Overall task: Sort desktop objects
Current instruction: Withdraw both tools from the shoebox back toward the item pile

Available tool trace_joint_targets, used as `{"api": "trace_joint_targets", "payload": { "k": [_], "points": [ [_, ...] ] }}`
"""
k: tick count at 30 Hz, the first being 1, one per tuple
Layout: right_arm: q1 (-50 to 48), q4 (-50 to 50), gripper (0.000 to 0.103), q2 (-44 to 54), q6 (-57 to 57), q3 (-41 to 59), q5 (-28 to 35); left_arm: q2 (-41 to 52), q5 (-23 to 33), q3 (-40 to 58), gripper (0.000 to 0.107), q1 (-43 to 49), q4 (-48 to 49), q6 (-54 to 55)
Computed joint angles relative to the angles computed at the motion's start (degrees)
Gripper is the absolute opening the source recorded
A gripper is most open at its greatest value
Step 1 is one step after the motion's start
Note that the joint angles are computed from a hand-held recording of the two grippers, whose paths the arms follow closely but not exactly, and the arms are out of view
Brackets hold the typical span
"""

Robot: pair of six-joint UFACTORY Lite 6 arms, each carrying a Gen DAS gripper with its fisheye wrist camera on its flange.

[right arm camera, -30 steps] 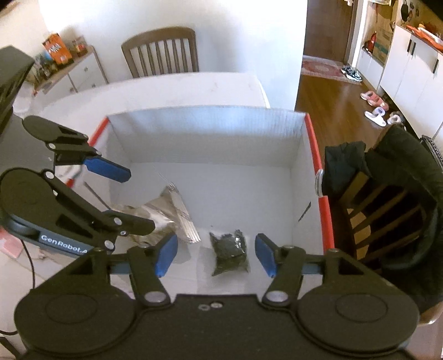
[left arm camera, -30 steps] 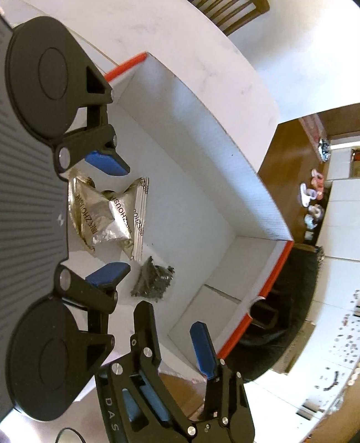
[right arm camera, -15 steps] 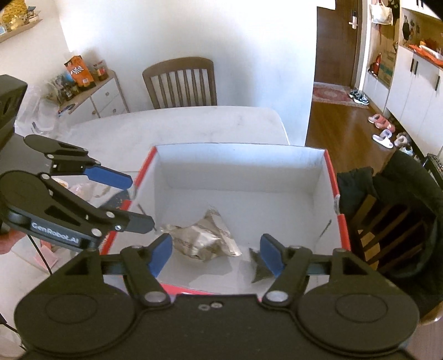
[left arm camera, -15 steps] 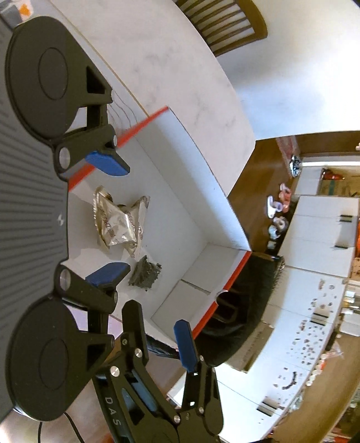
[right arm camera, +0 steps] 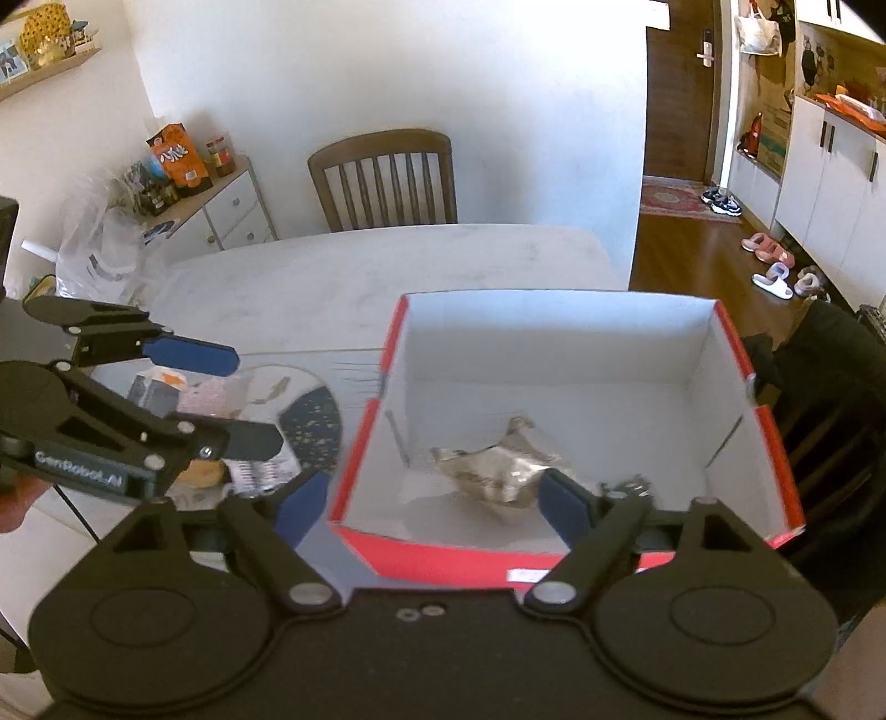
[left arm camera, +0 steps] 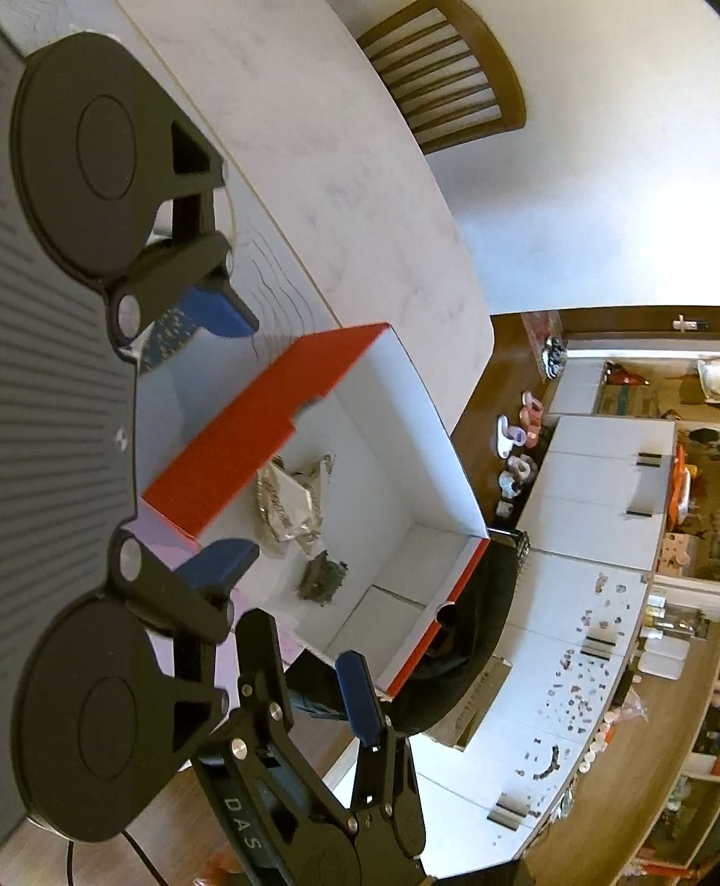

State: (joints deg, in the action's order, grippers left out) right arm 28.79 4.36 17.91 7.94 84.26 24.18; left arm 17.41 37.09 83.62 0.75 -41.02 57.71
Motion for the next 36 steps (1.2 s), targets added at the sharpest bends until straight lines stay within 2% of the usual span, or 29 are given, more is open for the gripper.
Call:
{"api": "trace_joint_targets", "payload": {
  "k": [10,14,15,24,36],
  "points": [
    [11.9,-23.2,0.092,4.1,29.1,2.5,-1.4,-4.7,3.8,-7.2,0.087,11.4,-7.8,13.3],
    [16.0,-31.5,0.092,7.4,39.0,5.5,-0.3,-4.5,5.8,-7.7,0.102,16.6,-10.3,17.4],
    [16.9,-32.7,0.092,8.6,40.8,6.5,0.1,-4.3,6.2,-7.7,0.102,18.1,-10.8,18.6],
    [22.4,-38.7,0.092,17.4,52.6,14.2,1.6,0.7,8.0,-4.1,0.102,28.2,-11.3,22.9],
    [27.0,-38.4,0.09,28.5,54.1,26.4,5.8,10.4,5.0,3.1,0.102,35.5,-10.9,24.2]
  ]
}}
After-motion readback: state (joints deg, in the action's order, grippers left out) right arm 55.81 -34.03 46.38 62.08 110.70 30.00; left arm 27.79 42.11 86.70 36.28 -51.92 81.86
